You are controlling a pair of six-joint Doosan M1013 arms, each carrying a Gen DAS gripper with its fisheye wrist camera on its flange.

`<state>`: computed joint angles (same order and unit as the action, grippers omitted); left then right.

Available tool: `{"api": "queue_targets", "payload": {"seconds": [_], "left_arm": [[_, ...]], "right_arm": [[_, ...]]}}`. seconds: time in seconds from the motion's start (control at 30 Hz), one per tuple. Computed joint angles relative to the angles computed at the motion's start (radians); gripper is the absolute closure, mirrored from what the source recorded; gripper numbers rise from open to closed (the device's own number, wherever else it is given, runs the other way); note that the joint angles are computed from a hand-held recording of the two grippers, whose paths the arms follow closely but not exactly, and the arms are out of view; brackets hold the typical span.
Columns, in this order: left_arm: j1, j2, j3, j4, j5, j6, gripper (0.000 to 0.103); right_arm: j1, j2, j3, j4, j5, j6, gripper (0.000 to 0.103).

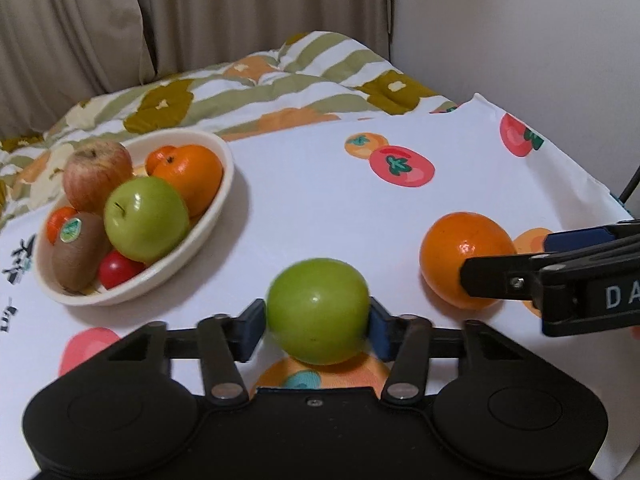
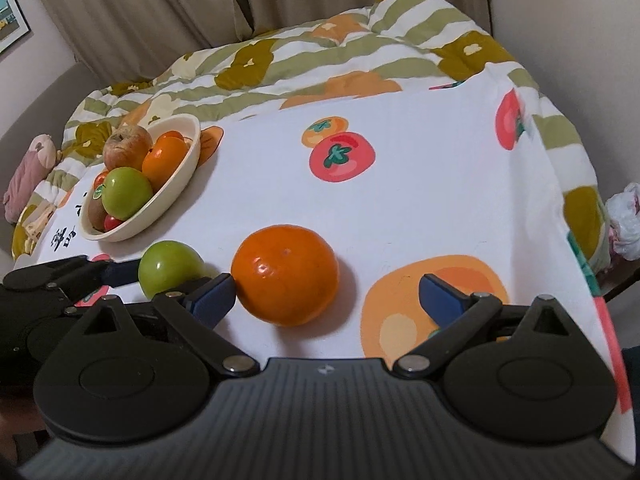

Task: Organize fruits
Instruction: 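Grasp a green apple with the left tool while the right tool grasps a large orange, then lower the green apple and large orange into the duck bowl, opening both tools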

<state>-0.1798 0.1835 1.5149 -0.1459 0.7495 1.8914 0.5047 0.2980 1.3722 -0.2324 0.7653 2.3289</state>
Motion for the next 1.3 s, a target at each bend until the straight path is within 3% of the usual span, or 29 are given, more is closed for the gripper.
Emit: {"api": "queue_targets", "payload": {"seconds": [0.5,0.67,1.3], "left_arm": [[0.005,-0.020,0.020,0.050,-0.001,-0.038,0.049],[0.010,-0.029,0.029,0.099,-0.003,-0.100,0.049],[0.053,-0.123,0.029,0.179,-0.009,-0.255,0.049]], "right_arm": [[-0.005,0.026,-0.023,0.075,-0.025,-0.060,0.000],[-0.007,0.036,-0.037,0.106,-0.015,-0.093,0.024],[0.031,0.011,-0.083,0.062,-0.027,-0.098,0.025]]}}
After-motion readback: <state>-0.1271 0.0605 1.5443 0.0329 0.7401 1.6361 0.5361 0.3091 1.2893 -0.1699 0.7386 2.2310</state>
